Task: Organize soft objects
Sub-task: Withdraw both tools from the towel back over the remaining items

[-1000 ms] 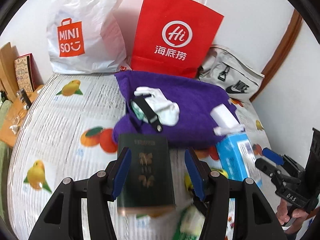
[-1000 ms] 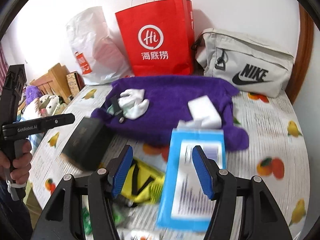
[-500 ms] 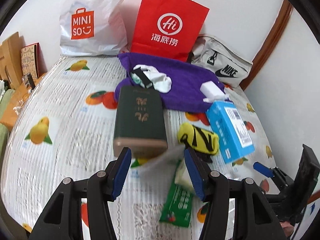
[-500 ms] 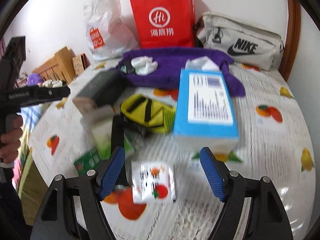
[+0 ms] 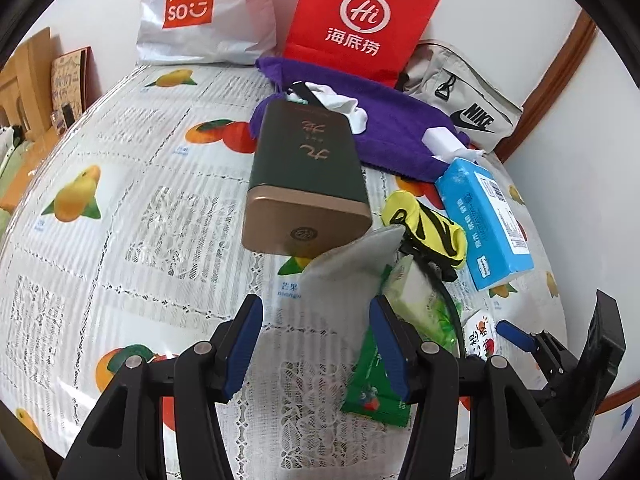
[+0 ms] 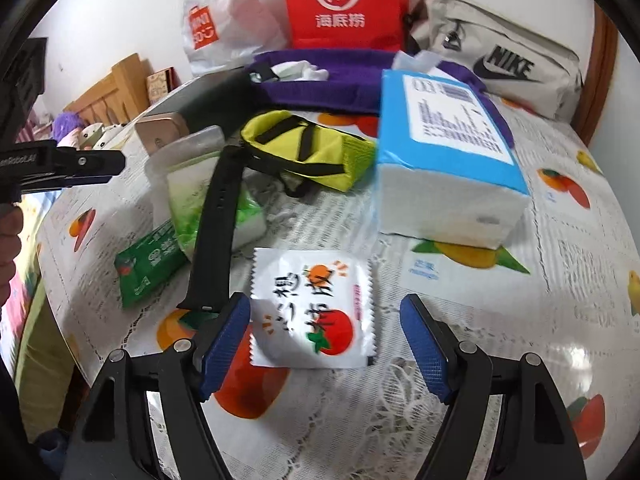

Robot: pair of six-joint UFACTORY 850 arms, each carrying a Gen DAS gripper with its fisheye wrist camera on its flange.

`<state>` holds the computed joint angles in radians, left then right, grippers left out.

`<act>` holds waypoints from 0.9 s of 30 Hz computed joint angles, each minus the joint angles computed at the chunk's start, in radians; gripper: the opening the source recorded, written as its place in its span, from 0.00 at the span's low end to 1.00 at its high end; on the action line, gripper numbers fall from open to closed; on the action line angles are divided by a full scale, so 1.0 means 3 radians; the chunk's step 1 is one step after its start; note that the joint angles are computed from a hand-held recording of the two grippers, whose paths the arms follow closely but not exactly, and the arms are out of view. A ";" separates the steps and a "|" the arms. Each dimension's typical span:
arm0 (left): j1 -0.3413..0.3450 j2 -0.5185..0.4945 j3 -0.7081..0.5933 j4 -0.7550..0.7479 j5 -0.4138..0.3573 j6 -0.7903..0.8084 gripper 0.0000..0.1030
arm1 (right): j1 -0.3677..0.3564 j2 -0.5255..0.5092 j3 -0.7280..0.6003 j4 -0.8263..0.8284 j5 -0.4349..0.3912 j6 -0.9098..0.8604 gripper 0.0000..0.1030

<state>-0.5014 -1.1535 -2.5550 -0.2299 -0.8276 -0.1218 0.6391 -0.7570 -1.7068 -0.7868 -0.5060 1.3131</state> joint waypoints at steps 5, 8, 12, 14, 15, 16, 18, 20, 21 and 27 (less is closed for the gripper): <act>0.0021 0.0040 0.0100 -0.0077 0.0052 0.0051 0.52 | 0.0042 -0.0143 -0.0194 -0.0098 -0.0212 -0.0021 0.75; 0.0026 0.0088 0.0206 -0.0144 0.0090 0.0156 0.52 | 0.0077 -0.0187 -0.0246 -0.0253 -0.0319 0.0085 0.72; 0.0019 0.0167 0.0396 -0.0243 0.0151 0.0292 0.52 | 0.0093 -0.0159 -0.0188 -0.0406 -0.0287 0.0267 0.57; 0.0011 0.0175 0.0432 -0.0260 0.0149 0.0331 0.52 | 0.0104 -0.0146 -0.0163 -0.0454 -0.0292 0.0308 0.50; 0.0006 0.0190 0.0466 -0.0277 0.0158 0.0357 0.52 | 0.0107 -0.0132 -0.0143 -0.0463 -0.0287 0.0332 0.43; 0.0003 0.0196 0.0482 -0.0304 0.0159 0.0397 0.52 | 0.0103 -0.0116 -0.0126 -0.0425 -0.0271 0.0301 0.43; -0.0003 0.0261 0.0610 -0.0403 0.0208 0.0551 0.52 | 0.0098 -0.0089 -0.0090 -0.0395 -0.0250 0.0261 0.41; -0.0020 0.0301 0.0687 -0.0467 0.0223 0.0680 0.52 | 0.0102 -0.0064 -0.0047 -0.0425 -0.0241 0.0312 0.37; -0.0031 0.0307 0.0701 -0.0480 0.0207 0.0737 0.52 | 0.0103 -0.0049 -0.0025 -0.0432 -0.0257 0.0329 0.31; -0.0135 0.0243 0.0640 -0.0324 0.0124 0.0853 0.57 | 0.0091 0.0083 0.0178 -0.0483 -0.0268 0.0454 0.30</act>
